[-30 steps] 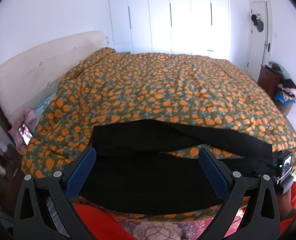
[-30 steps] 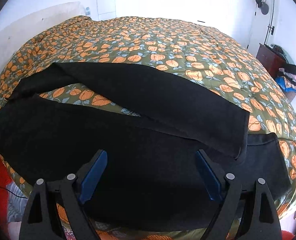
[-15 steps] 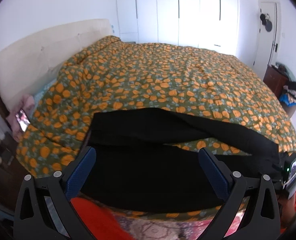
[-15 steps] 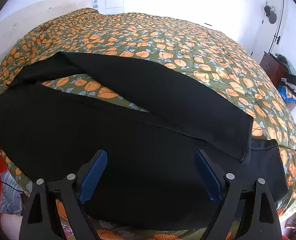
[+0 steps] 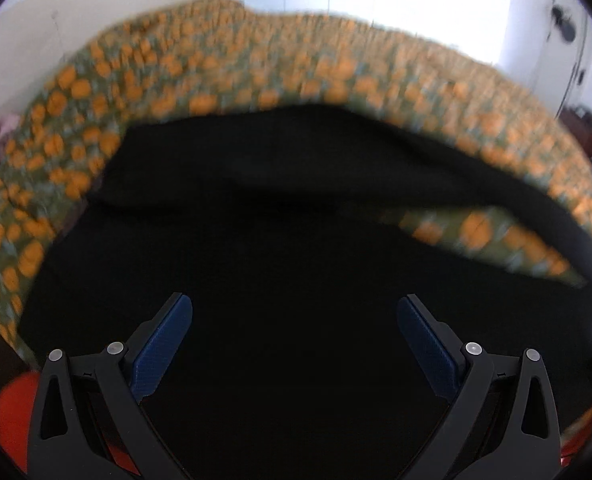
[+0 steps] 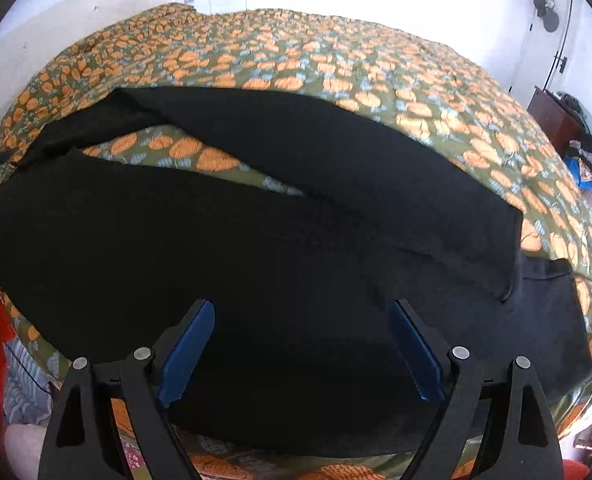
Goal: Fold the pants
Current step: 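Lower both tools back onto the folded black pants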
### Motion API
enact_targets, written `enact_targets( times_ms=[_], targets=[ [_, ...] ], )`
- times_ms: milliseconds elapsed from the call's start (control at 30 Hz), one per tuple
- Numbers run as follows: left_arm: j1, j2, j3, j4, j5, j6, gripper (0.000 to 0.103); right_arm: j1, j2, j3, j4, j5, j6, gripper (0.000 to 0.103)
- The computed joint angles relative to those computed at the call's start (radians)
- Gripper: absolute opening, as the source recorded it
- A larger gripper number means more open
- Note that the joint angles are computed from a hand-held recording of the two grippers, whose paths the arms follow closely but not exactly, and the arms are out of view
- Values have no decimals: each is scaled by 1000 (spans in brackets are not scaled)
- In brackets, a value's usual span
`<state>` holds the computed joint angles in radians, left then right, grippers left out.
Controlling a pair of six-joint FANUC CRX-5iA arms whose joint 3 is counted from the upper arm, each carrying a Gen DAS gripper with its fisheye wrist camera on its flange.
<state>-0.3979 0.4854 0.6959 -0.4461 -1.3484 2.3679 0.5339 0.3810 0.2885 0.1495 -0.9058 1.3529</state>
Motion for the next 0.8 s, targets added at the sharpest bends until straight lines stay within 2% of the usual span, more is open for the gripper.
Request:
enact_targets(
  times_ms=[100, 167, 233, 433, 633, 767, 800],
  targets=[
    [16, 15, -38, 55, -3, -30, 102, -5, 9, 4, -10, -15, -13, 94],
    [4, 2, -63, 31, 25, -38, 103, -8, 11, 1, -9, -15, -32, 99],
    [6, 2, -61, 42, 19, -46, 103, -14, 17, 5, -20, -22, -39, 103],
    [30, 8, -64, 118, 11, -64, 103, -15, 34, 14, -20, -31, -52, 103],
    [33, 3, -78, 130, 25, -78, 103, -37, 35, 26, -85, -36, -59, 103],
    [44, -9, -98, 143, 42, -96, 103, -53, 37, 68, -131, -87, -2, 103],
    [40, -13, -106, 136, 50, -93, 103, -63, 10, 46, -148, -50, -9, 103]
  ],
)
